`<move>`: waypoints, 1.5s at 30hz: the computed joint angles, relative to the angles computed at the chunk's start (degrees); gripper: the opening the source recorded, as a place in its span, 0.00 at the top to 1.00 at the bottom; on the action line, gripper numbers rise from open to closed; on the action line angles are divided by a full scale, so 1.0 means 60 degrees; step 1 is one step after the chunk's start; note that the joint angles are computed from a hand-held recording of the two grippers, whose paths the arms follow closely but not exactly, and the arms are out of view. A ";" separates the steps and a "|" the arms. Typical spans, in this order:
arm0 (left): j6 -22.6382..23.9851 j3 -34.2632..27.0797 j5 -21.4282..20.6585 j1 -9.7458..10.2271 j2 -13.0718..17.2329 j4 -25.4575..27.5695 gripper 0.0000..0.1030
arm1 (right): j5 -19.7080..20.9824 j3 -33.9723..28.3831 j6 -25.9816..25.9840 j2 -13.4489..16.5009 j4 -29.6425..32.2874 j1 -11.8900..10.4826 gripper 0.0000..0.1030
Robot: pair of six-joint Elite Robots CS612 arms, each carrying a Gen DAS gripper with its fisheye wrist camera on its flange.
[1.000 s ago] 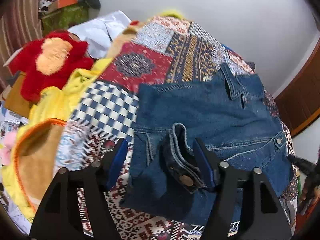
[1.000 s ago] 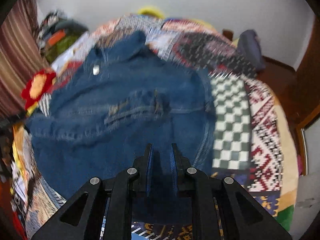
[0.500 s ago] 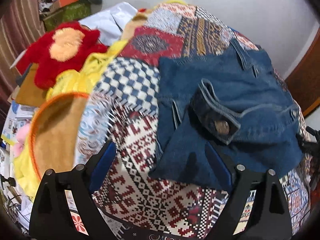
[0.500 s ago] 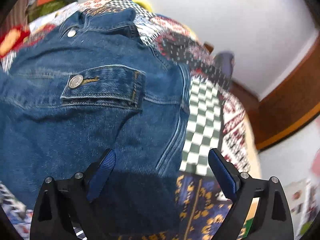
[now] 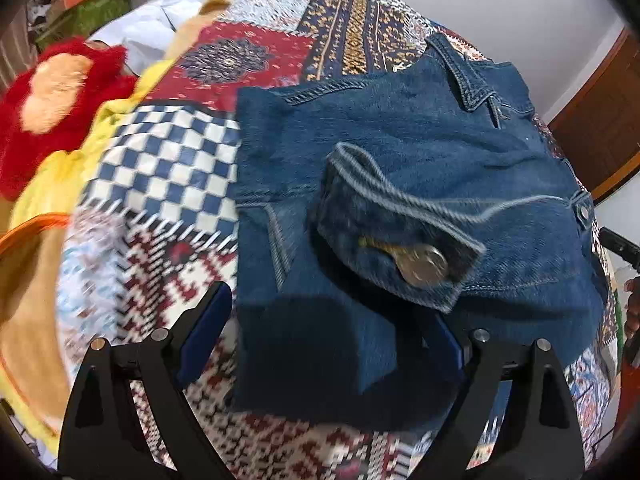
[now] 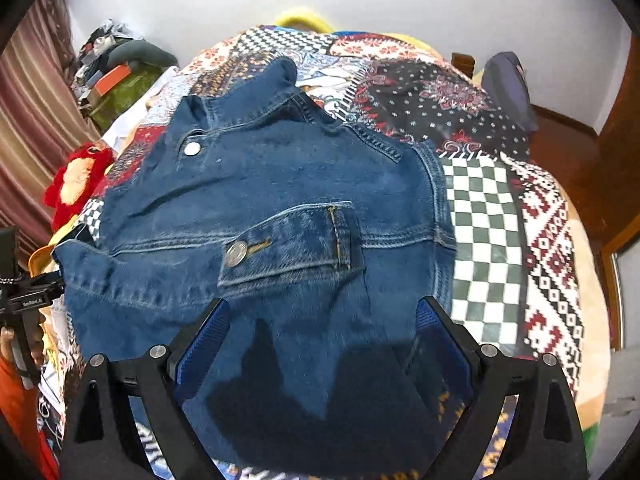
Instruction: Fold large clothes
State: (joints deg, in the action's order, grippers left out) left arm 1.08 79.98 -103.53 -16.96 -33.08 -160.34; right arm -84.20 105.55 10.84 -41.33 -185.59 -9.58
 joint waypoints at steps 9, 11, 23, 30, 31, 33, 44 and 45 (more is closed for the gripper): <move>0.0437 -0.0757 -0.0212 -0.0146 0.0456 0.0328 0.12 | 0.0301 -0.0508 0.0074 0.0527 -0.0101 -0.0059 0.11; 0.0419 -0.0761 -0.0268 -0.0133 0.0478 0.0163 0.12 | 0.0301 -0.0563 -0.0111 0.0564 -0.0126 -0.0041 0.15; -0.0747 -0.1769 -0.2054 0.0146 0.1113 0.0378 0.30 | 0.0100 -0.0632 -0.0076 0.0685 -0.0716 0.0086 0.64; -0.0872 -0.1049 -0.2487 0.0247 0.0741 -0.0582 0.63 | 0.0100 -0.0404 -0.0269 0.0407 -0.0910 0.0093 0.76; -0.0824 -0.0941 -0.2547 0.0272 0.0657 -0.0701 0.70 | 0.0036 -0.0340 -0.0326 0.0351 -0.1034 0.0109 0.76; -0.0768 -0.0715 -0.2482 0.0306 0.0467 -0.0879 0.74 | -0.0034 -0.0166 -0.0235 0.0201 -0.1389 0.0112 0.77; -0.1461 0.0453 -0.1997 0.0414 -0.0613 -0.3427 0.82 | -0.0720 0.0483 -0.0146 -0.0677 -0.3173 0.0237 0.78; -0.1526 0.0486 -0.1878 0.0394 -0.0679 -0.3662 0.82 | -0.0755 0.0490 -0.0116 -0.0749 -0.3298 0.0241 0.78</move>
